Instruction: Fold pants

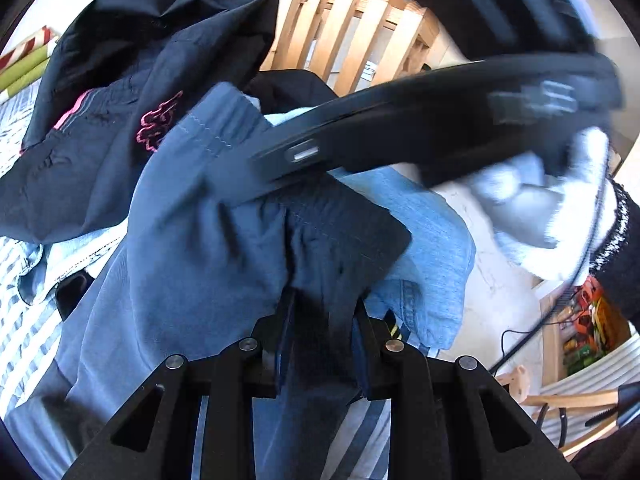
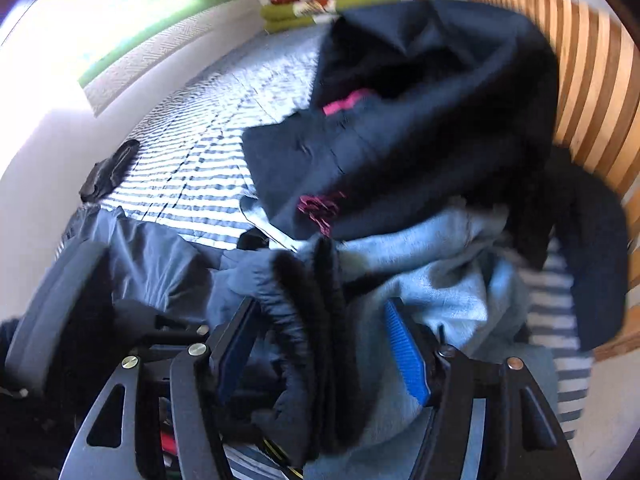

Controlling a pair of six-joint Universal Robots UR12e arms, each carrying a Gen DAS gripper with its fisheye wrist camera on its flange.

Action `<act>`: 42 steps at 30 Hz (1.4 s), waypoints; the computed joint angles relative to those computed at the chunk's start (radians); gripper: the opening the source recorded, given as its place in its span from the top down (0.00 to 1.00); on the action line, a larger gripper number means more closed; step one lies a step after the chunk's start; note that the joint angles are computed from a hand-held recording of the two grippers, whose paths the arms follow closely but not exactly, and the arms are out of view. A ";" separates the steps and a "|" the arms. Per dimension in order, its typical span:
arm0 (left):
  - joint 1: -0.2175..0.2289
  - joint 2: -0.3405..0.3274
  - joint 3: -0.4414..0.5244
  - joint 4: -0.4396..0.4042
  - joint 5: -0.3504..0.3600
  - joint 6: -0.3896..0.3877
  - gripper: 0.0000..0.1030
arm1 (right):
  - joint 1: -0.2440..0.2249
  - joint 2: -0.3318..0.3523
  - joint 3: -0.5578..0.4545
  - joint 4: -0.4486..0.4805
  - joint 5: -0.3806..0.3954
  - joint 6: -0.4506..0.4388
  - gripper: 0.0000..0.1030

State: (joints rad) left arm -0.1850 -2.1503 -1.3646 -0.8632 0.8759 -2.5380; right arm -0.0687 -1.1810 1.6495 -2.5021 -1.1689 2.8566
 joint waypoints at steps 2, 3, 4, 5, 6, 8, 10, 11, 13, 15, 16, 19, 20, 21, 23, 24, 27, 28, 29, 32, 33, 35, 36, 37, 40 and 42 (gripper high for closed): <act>0.003 -0.006 0.005 -0.002 -0.003 -0.001 0.74 | 0.007 -0.020 0.019 -0.043 -0.014 -0.037 0.42; 0.004 -0.009 0.008 -0.005 -0.006 -0.001 0.74 | 0.008 -0.024 0.023 -0.053 -0.013 -0.048 0.42; 0.005 -0.011 0.010 -0.006 -0.008 0.000 0.74 | 0.006 -0.025 0.023 -0.053 0.005 -0.055 0.42; 0.005 -0.013 0.011 -0.005 -0.009 0.001 0.74 | 0.004 -0.021 0.015 -0.034 0.020 -0.061 0.42; 0.006 -0.015 0.013 -0.004 -0.009 0.002 0.74 | 0.006 -0.013 0.005 -0.021 0.011 -0.059 0.42; 0.007 -0.020 0.016 -0.005 -0.009 0.004 0.74 | 0.011 0.013 -0.026 0.033 0.001 -0.061 0.42; 0.008 -0.023 0.018 -0.003 -0.008 0.008 0.74 | 0.015 0.041 -0.057 0.090 -0.021 -0.053 0.42; 0.009 -0.025 0.020 -0.003 -0.007 0.010 0.74 | 0.012 0.050 -0.067 0.110 -0.012 -0.044 0.42; 0.010 -0.029 0.024 -0.003 0.000 0.006 0.74 | 0.003 0.058 -0.068 0.115 0.020 -0.008 0.49; 0.011 -0.030 0.026 -0.007 0.008 0.000 0.74 | -0.001 0.048 -0.049 0.086 0.046 0.019 0.74; 0.014 -0.028 0.026 -0.016 0.009 0.001 0.74 | -0.002 0.038 -0.039 0.083 0.066 0.014 0.84; 0.033 -0.004 0.001 -0.002 -0.001 0.002 0.71 | 0.025 -0.007 0.007 -0.016 0.009 0.017 0.87; 0.045 0.007 -0.012 0.003 -0.015 -0.006 0.67 | 0.031 -0.026 0.024 -0.051 0.010 0.028 0.87; 0.060 0.020 -0.025 0.005 -0.027 -0.017 0.61 | 0.033 -0.042 0.038 -0.080 0.016 0.041 0.88; 0.098 0.057 -0.062 0.021 -0.042 -0.033 0.57 | 0.036 -0.080 0.062 -0.142 -0.009 0.074 0.88; 0.117 0.079 -0.084 0.040 -0.032 -0.038 0.57 | 0.033 -0.094 0.073 -0.176 -0.016 0.097 0.88; 0.192 0.144 -0.141 0.094 0.025 -0.064 0.57 | -0.002 -0.116 0.091 -0.233 -0.041 0.213 0.88; 0.218 0.167 -0.166 0.110 0.049 -0.078 0.57 | -0.010 -0.110 0.087 -0.213 -0.070 0.248 0.88; 0.249 0.197 -0.203 0.145 0.095 -0.113 0.57 | -0.004 -0.095 0.073 -0.165 -0.134 0.269 0.88; 0.341 0.245 -0.240 0.185 0.235 -0.237 0.56 | 0.034 -0.048 0.032 -0.057 -0.332 0.255 0.88; 0.364 0.246 -0.242 0.209 0.294 -0.287 0.56 | 0.031 -0.043 0.031 -0.045 -0.327 0.270 0.88; 0.413 0.287 -0.284 0.252 0.463 -0.390 0.56 | 0.025 -0.036 0.023 -0.032 -0.298 0.311 0.88; 0.434 0.290 -0.287 0.246 0.518 -0.439 0.55 | 0.024 -0.034 0.016 -0.019 -0.298 0.331 0.88; 0.472 0.284 -0.281 0.227 0.551 -0.475 0.55 | 0.026 -0.032 0.007 -0.001 -0.303 0.339 0.88; 0.584 0.279 -0.278 0.188 0.596 -0.648 0.50 | 0.037 -0.033 -0.006 0.023 -0.338 0.323 0.88; 0.661 0.281 -0.281 0.148 0.522 -0.766 0.44 | 0.042 -0.036 -0.013 0.037 -0.359 0.318 0.88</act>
State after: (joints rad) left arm 0.4763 -1.8694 -1.6455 -0.7156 1.3975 -3.3042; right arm -0.0263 -1.2166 1.6365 -2.4654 -1.5280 3.1749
